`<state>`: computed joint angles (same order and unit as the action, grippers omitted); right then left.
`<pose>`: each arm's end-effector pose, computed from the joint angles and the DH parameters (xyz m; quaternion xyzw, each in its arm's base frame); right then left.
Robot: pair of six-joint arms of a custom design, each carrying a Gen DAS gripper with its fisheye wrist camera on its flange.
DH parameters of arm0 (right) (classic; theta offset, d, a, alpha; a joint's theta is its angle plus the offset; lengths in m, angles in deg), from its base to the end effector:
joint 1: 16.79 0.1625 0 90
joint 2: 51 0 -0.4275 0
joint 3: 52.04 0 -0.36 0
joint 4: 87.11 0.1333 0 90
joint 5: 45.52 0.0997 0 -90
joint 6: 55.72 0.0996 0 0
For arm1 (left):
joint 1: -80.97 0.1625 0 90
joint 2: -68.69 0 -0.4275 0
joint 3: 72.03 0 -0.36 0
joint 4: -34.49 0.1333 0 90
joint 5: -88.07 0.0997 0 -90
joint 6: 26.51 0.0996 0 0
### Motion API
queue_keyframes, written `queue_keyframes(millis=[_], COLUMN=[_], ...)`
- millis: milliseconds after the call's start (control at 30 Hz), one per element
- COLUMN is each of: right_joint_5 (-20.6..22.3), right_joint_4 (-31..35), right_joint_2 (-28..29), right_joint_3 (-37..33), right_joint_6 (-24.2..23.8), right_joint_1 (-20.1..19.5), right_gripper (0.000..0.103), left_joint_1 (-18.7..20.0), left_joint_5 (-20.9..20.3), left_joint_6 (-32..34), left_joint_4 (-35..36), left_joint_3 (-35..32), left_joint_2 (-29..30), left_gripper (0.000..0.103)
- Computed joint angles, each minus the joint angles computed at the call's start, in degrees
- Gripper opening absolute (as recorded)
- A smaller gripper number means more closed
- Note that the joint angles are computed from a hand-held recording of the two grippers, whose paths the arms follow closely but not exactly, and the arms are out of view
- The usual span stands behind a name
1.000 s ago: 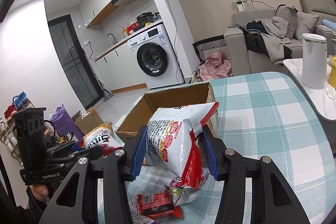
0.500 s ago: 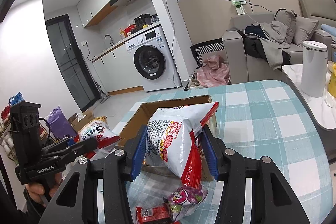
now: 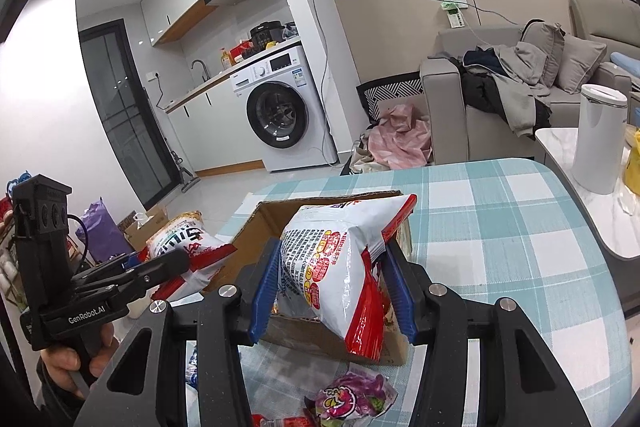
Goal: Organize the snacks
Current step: 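Lift both bags and carry them over the box with both grippers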
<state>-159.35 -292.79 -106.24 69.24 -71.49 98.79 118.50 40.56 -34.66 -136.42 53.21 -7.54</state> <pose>0.3102 -0.4324 0.2017 0.2325 -0.8615 0.4252 0.1516 -0.2437 -0.4401 0.2963 0.2458 0.8675 -0.3969 0.1715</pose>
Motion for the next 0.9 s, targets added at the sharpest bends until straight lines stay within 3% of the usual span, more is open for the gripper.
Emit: queue_keyframes(millis=[900], right_joint_5=[-2.29], right_joint_4=[4.83], right_joint_2=[6.29], right_joint_3=[-7.13], right_joint_6=[-1.72], right_joint_1=[-2.90], right_gripper=[0.050], left_joint_1=[6.19], left_joint_5=[-0.31], left_joint_6=[6.13], left_joint_4=[-3.62], left_joint_3=[-8.27], left_joint_2=[12.24], left_gripper=[0.055])
